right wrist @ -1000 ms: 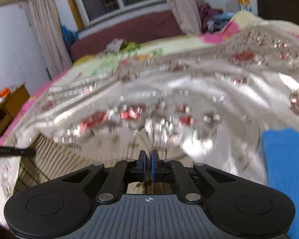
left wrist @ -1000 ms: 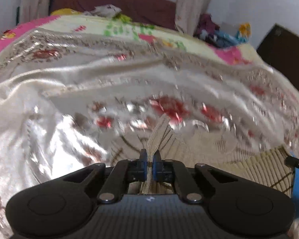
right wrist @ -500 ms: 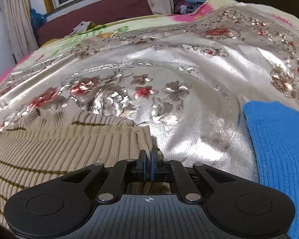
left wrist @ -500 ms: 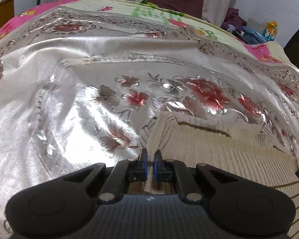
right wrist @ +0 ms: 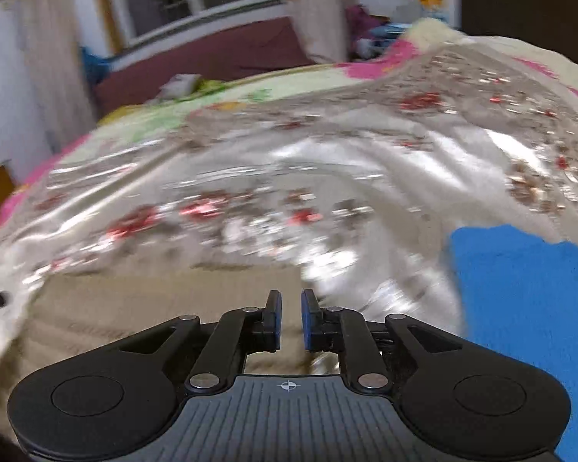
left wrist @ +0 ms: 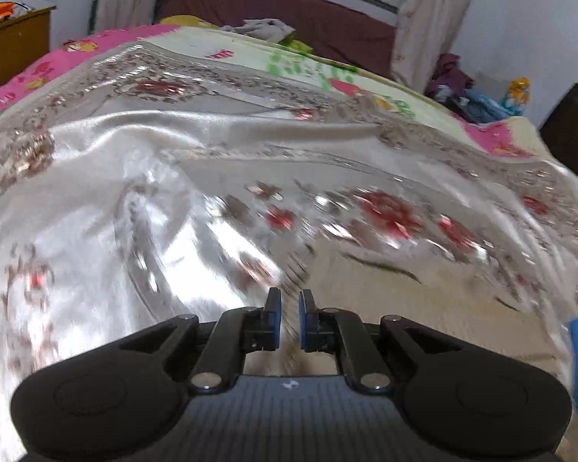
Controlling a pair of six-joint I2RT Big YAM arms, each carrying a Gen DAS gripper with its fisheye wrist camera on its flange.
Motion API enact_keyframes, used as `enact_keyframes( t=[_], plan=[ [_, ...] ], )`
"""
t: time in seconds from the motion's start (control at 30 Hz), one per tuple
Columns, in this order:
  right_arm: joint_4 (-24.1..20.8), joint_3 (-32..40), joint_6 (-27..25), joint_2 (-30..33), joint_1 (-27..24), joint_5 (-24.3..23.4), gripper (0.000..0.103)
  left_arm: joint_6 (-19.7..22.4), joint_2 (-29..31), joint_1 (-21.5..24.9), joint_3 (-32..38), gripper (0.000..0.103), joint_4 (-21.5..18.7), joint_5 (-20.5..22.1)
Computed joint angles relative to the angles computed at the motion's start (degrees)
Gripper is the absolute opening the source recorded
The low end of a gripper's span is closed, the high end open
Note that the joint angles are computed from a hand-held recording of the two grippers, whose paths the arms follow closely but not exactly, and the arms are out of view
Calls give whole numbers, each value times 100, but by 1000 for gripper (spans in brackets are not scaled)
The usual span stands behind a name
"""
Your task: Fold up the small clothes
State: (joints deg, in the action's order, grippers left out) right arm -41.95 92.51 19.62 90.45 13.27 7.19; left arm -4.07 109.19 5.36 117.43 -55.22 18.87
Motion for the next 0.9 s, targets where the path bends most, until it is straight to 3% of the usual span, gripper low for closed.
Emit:
enact_keyframes(
  t=[0.1, 0.2, 0.3, 0.33, 0.43, 0.53, 0.67, 0.77, 0.9],
  plan=[
    [-42, -274, -296, -189, 224, -200, 19, 306, -433, -13, -695, 14, 2, 251],
    [-277, -388, -199, -137, 277, -166, 19, 521, -645, -32, -1162, 14, -82, 219],
    [-563, -417, 343, -52, 105, -272, 19, 400, -676, 28, -1406, 14, -203, 131],
    [-631, -420, 461, -50, 54, -282, 19, 293, -713, 63, -1498, 20, -125, 138],
    [-847, -322, 550, -45, 47, -80, 22, -82, -818, 183, -1620, 22, -51, 284],
    [-680, -388, 456, -210, 168, 60, 22, -265, -1079, 239, -1928, 22, 250, 368],
    [-501, -522, 335, -283, 325, 224, 21, -263, -1438, 225, -2415, 22, 576, 383],
    [-986, -446, 442, -38, 346, 479, 22, 77, -1480, 132, -2530, 22, 491, -9],
    [-941, -562, 714, -137, 273, 503, 27, -56, -1443, 180, -2506, 22, 385, 7]
  ],
)
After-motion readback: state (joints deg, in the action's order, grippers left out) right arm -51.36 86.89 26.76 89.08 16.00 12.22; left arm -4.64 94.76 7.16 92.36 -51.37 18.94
